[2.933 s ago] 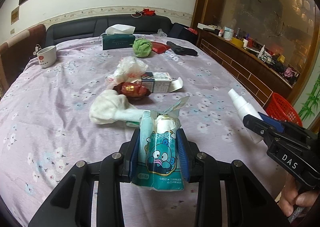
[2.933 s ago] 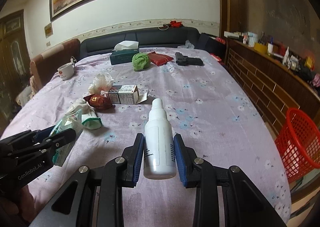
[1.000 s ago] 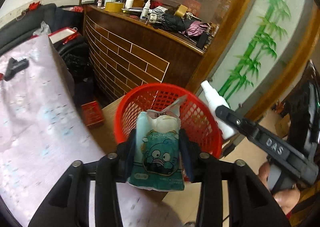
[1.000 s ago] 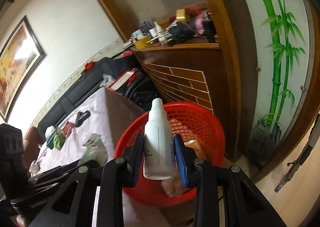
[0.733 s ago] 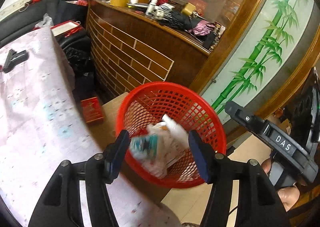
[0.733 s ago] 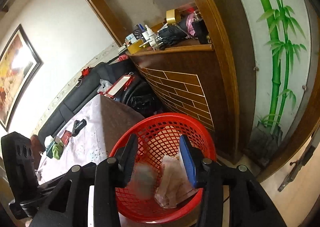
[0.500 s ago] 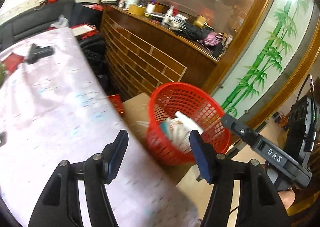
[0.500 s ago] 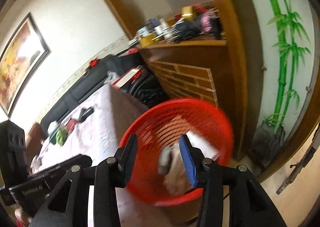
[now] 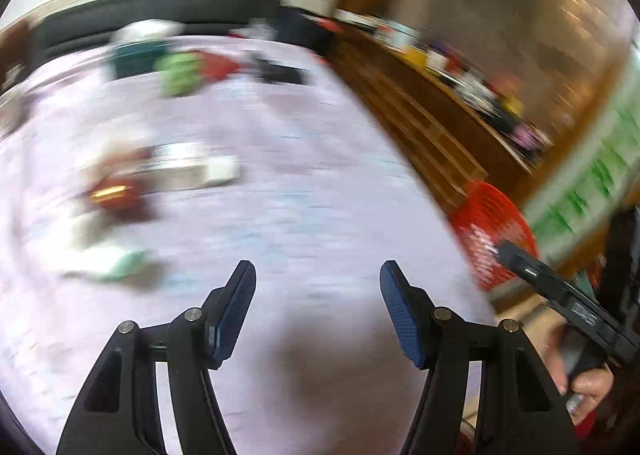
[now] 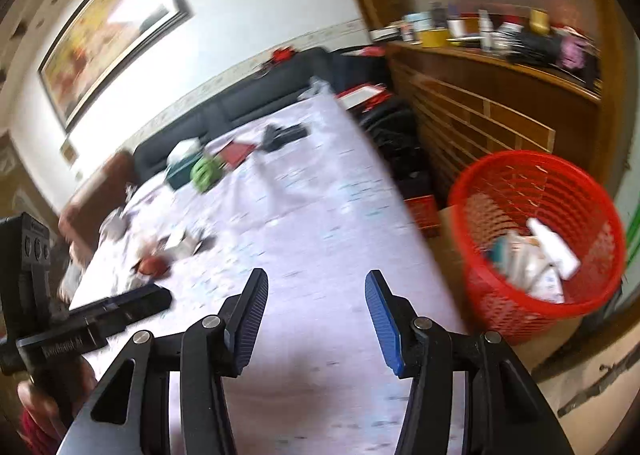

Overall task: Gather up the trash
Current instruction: 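Bring both open tools back to the trash on the bed, then grasp the white glove with the left tool while the right tool grasps the red snack packet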

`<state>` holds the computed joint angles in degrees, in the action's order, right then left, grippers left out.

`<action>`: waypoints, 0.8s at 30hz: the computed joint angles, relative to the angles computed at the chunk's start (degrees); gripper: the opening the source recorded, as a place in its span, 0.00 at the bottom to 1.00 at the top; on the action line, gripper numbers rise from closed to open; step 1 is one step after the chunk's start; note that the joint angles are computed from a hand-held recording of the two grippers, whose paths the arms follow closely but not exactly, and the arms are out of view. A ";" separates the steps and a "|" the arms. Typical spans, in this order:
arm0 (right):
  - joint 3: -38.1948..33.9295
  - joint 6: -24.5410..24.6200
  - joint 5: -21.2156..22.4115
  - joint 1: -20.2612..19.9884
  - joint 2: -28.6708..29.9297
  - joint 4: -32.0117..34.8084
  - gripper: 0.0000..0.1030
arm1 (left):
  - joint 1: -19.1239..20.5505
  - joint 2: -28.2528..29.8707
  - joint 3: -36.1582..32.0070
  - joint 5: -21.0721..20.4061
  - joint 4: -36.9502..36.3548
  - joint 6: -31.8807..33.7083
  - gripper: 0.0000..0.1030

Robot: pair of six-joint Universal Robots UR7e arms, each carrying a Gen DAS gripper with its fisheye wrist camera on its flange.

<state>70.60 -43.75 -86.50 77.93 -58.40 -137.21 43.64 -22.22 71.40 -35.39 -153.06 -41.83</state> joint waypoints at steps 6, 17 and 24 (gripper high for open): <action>5.33 -3.07 -1.02 2.50 -0.77 -1.15 0.53 | 2.03 -14.15 17.65 8.96 8.83 -26.33 0.65; 8.14 -5.25 -3.48 4.27 -0.66 -0.38 0.53 | 7.38 -11.35 14.28 7.45 7.76 -21.07 0.65; 6.63 -6.81 -2.87 6.30 0.85 4.44 0.53 | 6.11 -12.74 18.28 11.91 7.52 -22.98 0.32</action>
<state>77.23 -50.56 -89.37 84.23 -57.55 -132.77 49.76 -34.97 89.69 -23.48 -145.54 -64.81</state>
